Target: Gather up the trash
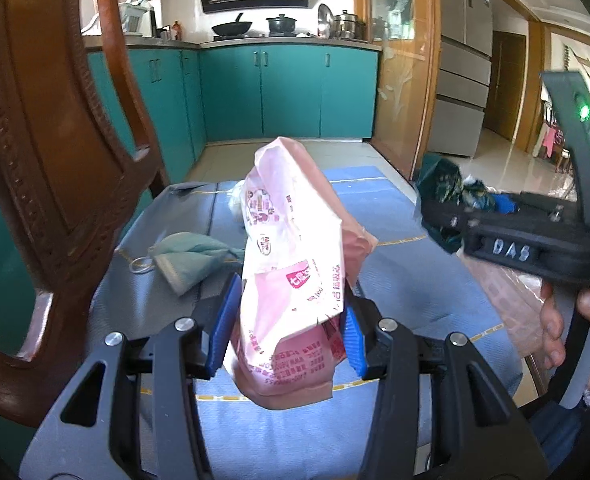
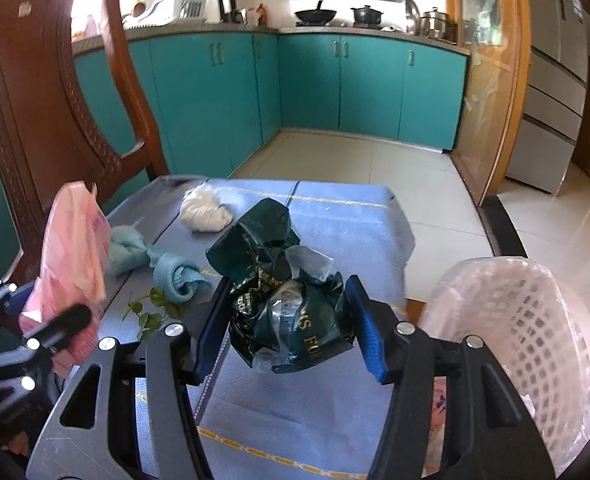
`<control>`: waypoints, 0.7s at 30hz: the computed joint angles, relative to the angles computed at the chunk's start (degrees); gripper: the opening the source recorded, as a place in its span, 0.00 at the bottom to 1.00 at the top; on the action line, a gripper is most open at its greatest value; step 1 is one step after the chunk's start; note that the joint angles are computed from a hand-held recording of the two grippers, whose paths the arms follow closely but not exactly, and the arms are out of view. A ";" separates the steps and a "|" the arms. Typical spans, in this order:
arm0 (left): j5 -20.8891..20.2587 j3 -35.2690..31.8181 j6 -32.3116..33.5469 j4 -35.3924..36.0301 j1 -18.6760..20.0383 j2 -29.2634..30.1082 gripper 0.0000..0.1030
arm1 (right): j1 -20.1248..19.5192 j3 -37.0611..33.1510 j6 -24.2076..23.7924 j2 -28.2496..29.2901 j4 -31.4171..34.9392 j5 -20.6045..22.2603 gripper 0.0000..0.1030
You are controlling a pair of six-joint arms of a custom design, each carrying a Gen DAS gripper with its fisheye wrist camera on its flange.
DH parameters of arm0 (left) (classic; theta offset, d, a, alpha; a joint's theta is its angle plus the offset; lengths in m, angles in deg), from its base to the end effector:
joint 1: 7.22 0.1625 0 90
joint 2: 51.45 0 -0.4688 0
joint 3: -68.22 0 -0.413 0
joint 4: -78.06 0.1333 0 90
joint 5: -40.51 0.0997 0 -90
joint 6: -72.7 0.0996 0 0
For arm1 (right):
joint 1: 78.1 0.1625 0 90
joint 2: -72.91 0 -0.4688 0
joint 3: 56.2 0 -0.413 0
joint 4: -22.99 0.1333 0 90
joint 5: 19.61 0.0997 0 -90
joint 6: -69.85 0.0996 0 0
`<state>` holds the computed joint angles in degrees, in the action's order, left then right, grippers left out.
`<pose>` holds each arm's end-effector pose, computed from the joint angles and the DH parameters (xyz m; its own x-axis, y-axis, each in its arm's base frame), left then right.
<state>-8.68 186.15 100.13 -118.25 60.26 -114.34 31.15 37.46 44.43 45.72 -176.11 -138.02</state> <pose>-0.0356 -0.6039 0.2719 -0.6835 0.1055 -0.7223 0.6247 0.5964 -0.5040 0.3167 -0.6463 0.0011 -0.7418 -0.2853 0.6069 -0.6211 0.6335 -0.4614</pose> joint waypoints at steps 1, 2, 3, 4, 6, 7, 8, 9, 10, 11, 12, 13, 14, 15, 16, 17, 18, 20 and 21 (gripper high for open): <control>0.03 0.03 0.31 -0.18 0.00 0.20 0.46 | -0.14 0.54 0.08 -0.46 -0.34 0.17 0.55; 0.21 0.09 0.70 -0.41 -0.05 0.46 0.46 | -0.26 1.04 0.21 -0.90 -0.70 0.32 0.55; 0.29 0.07 0.95 -0.54 -0.03 0.65 0.46 | -0.41 1.66 0.30 -1.44 -1.11 0.40 0.55; 0.48 0.00 1.06 -0.56 -0.03 0.95 0.46 | -0.47 1.90 0.29 -1.70 -1.24 0.40 0.55; 0.67 -0.29 0.99 -0.24 0.11 1.25 0.46 | -0.61 2.49 0.20 -2.19 -1.59 0.38 0.55; 0.67 -0.42 0.83 0.02 0.20 1.36 0.46 | -0.66 2.66 0.17 -2.36 -1.65 0.40 0.55; 0.74 -0.68 0.47 0.48 0.04 1.49 0.46 | -0.71 2.85 0.12 -2.52 -1.73 0.44 0.55; 0.59 -0.73 0.10 0.87 0.13 1.45 0.46 | -0.68 2.96 0.06 -2.57 -1.83 0.41 0.55; 0.55 -0.71 -0.22 1.17 0.13 1.39 0.46 | -0.63 3.03 0.00 -2.56 -1.97 0.35 0.55; 0.64 -0.67 -0.49 1.31 0.01 1.42 0.46 | -0.61 3.07 -0.07 -2.59 -2.06 0.34 0.55; 0.61 -0.85 -0.50 1.43 0.03 1.52 0.46 | -0.61 3.09 -0.07 -2.60 -2.19 0.38 0.55; 0.63 -0.92 -0.40 1.37 0.02 1.64 0.46 | -0.58 2.78 0.03 -2.33 -2.21 0.38 0.55; 0.63 -0.87 -0.36 1.29 -0.03 1.70 0.46 | -0.58 2.57 0.09 -2.20 -2.20 0.39 0.55; 0.53 -0.86 -0.31 1.26 0.00 1.72 0.46 | -0.52 2.49 0.14 -2.13 -2.24 0.34 0.55; 0.42 -0.83 -0.36 1.26 -0.04 1.72 0.46 | -0.50 2.47 0.17 -2.13 -2.33 0.32 0.55; 0.28 -0.81 -0.51 1.30 -0.10 1.70 0.46 | -0.47 2.49 0.26 -2.18 -2.52 0.32 0.55; 0.08 -0.83 -0.71 1.41 -0.13 1.66 0.46 | -0.47 2.74 0.33 -2.32 -2.86 0.38 0.55; -1.37 -1.09 -2.58 3.00 -0.23 1.19 0.46 | -0.55 3.63 0.50 -3.02 -4.11 0.75 0.55; -3.26 -1.33 -4.41 4.61 -0.22 0.69 0.46 | -0.62 4.09 0.57 -3.37 -4.77 0.82 0.55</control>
<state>-11.94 184.83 95.72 -113.64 60.04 -113.65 30.54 41.55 45.00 42.36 -180.88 -137.20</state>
